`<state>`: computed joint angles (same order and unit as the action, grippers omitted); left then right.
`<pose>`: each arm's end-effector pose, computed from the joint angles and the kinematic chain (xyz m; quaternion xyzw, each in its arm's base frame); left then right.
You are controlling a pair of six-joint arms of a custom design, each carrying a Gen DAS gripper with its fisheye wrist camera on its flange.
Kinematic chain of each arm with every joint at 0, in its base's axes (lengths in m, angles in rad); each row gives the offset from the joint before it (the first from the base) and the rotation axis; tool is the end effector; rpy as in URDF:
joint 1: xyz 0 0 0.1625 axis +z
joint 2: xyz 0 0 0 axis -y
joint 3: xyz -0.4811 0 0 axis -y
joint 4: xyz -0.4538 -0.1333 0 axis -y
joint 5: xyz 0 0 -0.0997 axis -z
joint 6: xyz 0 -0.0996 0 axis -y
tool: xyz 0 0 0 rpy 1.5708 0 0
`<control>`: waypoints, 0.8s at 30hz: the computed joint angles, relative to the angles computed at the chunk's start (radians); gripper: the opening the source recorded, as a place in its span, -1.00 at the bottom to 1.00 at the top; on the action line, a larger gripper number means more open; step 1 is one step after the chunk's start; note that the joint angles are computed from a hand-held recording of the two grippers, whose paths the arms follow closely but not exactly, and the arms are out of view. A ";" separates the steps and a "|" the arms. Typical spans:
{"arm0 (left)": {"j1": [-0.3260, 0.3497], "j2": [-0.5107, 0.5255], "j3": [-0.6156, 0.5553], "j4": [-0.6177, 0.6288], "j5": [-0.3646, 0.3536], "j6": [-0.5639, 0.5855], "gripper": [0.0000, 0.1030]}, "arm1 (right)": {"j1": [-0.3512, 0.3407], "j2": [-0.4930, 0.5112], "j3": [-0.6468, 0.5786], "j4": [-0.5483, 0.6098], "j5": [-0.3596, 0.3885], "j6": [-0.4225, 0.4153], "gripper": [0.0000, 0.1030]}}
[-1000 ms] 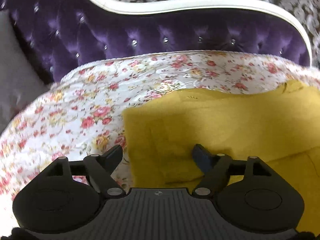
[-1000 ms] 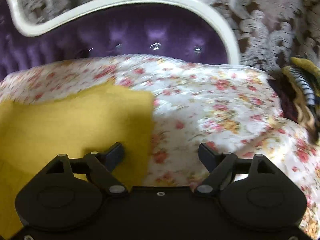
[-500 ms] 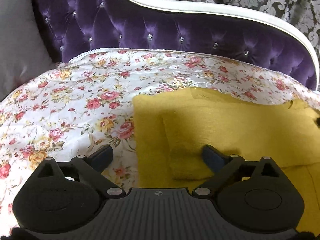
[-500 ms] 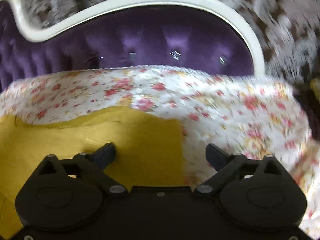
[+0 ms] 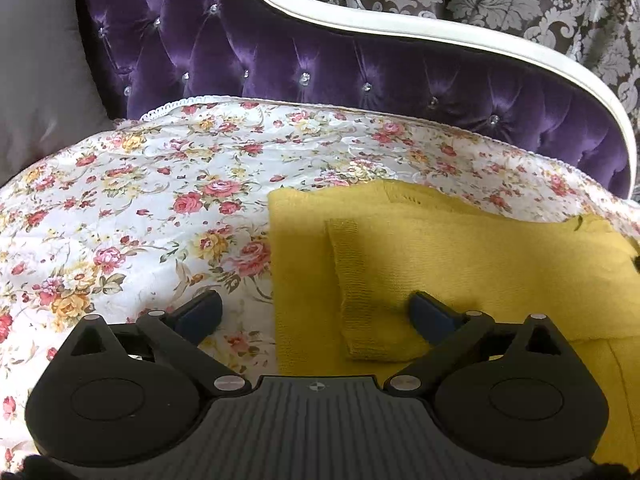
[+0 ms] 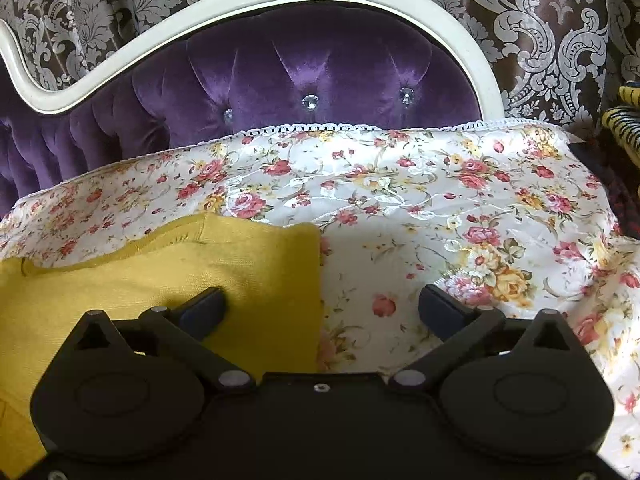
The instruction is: Fold small clothes
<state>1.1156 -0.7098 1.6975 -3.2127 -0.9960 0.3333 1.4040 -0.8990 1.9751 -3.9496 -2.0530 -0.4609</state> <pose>-0.1591 -0.7513 0.0915 0.2647 0.8735 -0.3239 0.2492 -0.0181 -0.6322 0.2124 -0.0300 -0.7851 0.5013 0.3624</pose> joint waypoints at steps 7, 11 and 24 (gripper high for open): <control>-0.006 0.004 -0.005 0.006 0.017 0.004 0.98 | 0.021 0.025 -0.041 -0.019 -0.129 -0.115 0.95; -0.014 0.003 -0.007 0.015 0.036 0.014 0.90 | 0.027 0.020 -0.025 -0.088 -0.160 -0.102 0.72; -0.119 -0.214 0.262 -0.082 0.007 0.072 0.55 | 0.105 -0.172 0.400 -0.343 0.051 -0.109 0.70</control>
